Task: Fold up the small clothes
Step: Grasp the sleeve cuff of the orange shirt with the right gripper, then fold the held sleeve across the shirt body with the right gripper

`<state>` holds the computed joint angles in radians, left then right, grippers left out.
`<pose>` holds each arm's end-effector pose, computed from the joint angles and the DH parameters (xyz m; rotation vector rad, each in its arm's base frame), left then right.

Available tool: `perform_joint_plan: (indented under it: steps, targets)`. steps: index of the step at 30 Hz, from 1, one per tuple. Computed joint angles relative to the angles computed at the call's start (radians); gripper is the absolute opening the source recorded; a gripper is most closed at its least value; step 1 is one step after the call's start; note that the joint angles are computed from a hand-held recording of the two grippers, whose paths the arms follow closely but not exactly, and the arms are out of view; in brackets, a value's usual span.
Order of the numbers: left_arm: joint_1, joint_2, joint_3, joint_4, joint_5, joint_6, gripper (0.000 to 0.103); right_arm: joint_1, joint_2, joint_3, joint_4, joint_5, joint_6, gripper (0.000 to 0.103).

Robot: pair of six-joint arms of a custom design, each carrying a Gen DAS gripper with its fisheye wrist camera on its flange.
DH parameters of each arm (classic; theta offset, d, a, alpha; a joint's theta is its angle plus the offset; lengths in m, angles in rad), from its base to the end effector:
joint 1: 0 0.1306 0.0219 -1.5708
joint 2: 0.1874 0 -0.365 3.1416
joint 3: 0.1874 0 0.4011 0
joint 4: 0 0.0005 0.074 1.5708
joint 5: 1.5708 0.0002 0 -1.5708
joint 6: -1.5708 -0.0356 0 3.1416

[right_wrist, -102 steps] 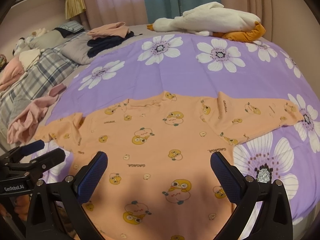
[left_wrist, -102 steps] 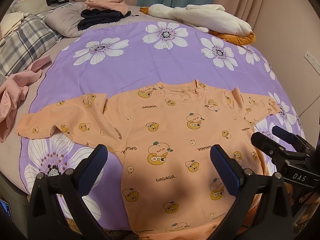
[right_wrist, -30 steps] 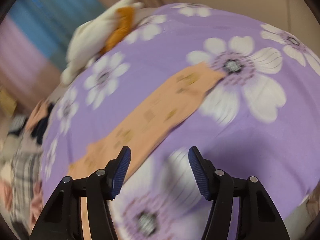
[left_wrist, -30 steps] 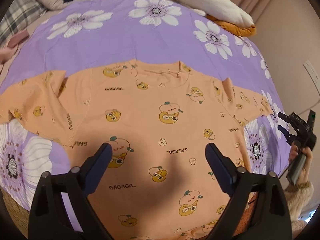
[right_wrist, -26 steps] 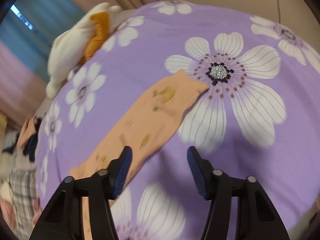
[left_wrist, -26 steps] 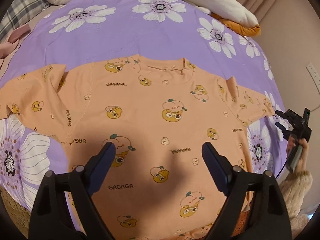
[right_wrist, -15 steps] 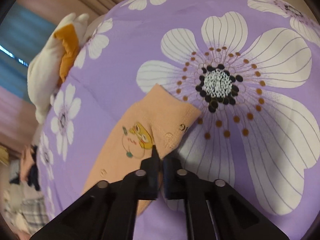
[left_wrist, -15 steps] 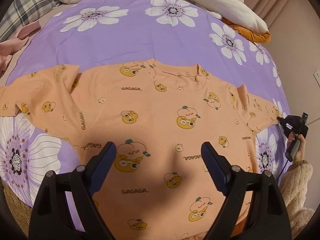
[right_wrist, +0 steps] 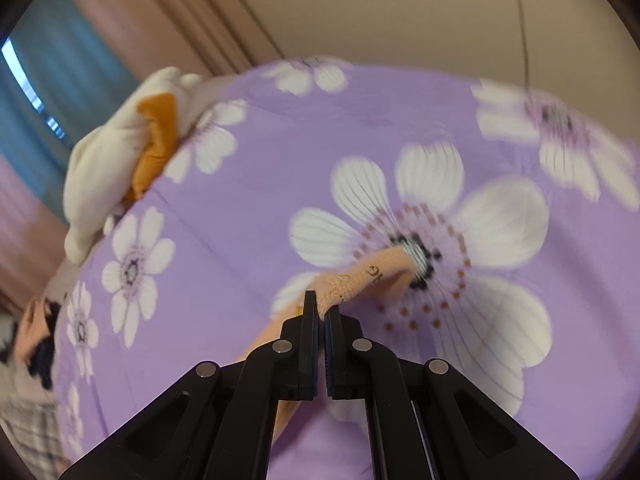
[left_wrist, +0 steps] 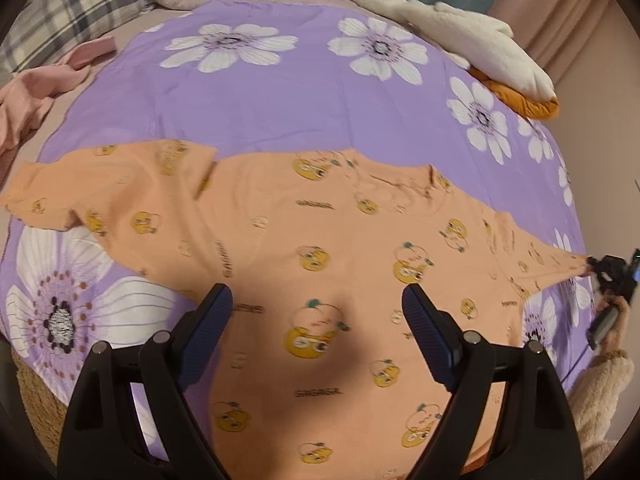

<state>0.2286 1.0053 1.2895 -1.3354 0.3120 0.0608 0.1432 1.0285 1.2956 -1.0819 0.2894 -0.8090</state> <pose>0.3197 0.0626 0.4885 -0.2651 2.5674 -0.3467 0.3538 0.0402 0.4999 0.8934 2.1690 0.1229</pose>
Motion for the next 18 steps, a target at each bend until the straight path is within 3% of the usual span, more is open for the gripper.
perform_joint_plan:
  steps: [8,18]
  targets:
    - [0.075,-0.005,0.003,-0.009,0.015,-0.001,0.086,0.220,0.108,0.237,-0.017,0.152,0.151,0.003]
    - [0.156,-0.030,-0.004,-0.018,0.066,-0.054,0.087,0.478,0.261,0.400,0.021,0.095,0.251,0.003]
